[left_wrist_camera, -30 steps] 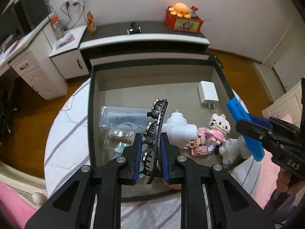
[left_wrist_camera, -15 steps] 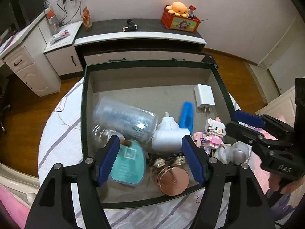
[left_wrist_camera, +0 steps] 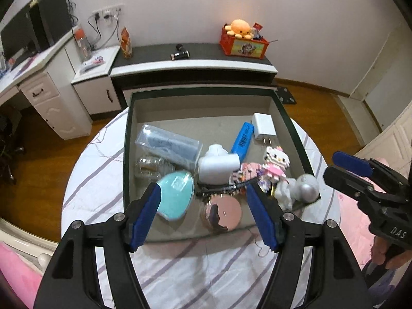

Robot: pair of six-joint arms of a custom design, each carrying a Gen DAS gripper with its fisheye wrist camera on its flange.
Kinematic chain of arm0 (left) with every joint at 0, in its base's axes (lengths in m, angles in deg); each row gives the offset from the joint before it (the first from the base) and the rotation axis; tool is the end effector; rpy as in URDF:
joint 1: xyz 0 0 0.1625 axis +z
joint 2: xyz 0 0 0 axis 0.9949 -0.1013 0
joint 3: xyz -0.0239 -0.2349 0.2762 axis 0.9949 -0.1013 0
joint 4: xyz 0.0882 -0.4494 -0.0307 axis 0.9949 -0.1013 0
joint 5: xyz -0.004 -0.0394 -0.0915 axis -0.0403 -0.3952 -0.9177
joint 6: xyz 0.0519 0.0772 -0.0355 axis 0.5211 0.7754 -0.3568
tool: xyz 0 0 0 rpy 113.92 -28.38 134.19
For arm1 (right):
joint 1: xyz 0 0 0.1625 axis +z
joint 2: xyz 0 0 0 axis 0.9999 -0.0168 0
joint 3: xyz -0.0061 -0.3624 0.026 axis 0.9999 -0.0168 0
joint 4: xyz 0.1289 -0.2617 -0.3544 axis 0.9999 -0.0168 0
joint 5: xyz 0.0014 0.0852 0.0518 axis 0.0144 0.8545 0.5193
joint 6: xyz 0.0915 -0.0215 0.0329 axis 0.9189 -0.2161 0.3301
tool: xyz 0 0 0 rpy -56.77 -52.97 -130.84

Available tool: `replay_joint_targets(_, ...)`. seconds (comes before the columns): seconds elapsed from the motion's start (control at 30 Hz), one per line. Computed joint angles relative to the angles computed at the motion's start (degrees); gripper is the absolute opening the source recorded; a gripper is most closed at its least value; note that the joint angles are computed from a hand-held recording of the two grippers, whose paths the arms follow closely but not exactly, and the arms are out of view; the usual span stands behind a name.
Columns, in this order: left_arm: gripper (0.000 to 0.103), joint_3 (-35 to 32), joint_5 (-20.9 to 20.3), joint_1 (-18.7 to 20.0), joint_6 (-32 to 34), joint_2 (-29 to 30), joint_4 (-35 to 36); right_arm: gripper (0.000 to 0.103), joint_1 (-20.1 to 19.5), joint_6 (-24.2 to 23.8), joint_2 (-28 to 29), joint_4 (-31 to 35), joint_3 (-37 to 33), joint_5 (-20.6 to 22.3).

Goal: Organize rigid objects

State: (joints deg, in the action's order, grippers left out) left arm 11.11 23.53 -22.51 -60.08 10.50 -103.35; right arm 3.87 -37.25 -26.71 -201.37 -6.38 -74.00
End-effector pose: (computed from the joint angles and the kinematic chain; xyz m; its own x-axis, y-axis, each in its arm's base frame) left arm -0.1915 -0.7961 0.1649 -0.7765 -0.1475 -0.6126 0.2205 0.8472 -0.4834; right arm 0.1647 -0.8464 0.1417 -0.7505 -0.5734 0.3286 -0.6537 0.7171 -0.2417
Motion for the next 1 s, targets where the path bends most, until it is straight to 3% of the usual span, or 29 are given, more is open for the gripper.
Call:
replay_joint_targets(0.23, 0.071, 13.92, 4.53, -3.92, 2.90, -6.15, -12.05, 0.058, -0.67, -2.96, -11.46, -13.15, 18.72, 2.78)
replay_joint_targets(0.37, 0.074, 21.10, 9.73, -6.91, 3.12, -8.64, -18.17, 0.058, -1.18, -3.73, -17.28, -21.24, 28.51, 3.44)
replay_joint_targets(0.43, 0.080, 24.00, 11.94, -8.29, 5.44, -9.15, -23.95, 0.059, -1.47, -5.11, -20.68, -25.42, 33.92, 4.79)
replay_joint_targets(0.57, 0.092, 29.07, 15.92, -11.47, 13.82, -8.65, -39.91, 0.071, -1.81, -7.98, -25.58, -35.89, 42.77, 7.21)
replay_joint_targets(0.67, 0.096, 31.07, 18.35, -13.37, 19.44, -7.56, -48.62, 0.073, -2.00, -9.30, -27.43, -42.39, 46.87, 8.17)
replay_joint_targets(0.8, 0.098, 34.53, 17.56, -14.88, 20.66, -8.15, -54.70, 0.073, -2.61, -10.76, -29.42, -49.10, 51.68, 9.78)
replay_joint_targets(0.93, 0.098, 36.01, 20.40, -16.26, 24.02, -6.61, -62.84, 0.073, -3.15, -12.12, -29.99, -56.07, 55.03, 9.35)
replay_joint_targets(1.0, 0.098, 36.47, 21.16, -16.76, 26.38, -5.62, -67.56, 0.073, -4.07, -12.65, -30.51, -58.36, 56.55, 11.22)
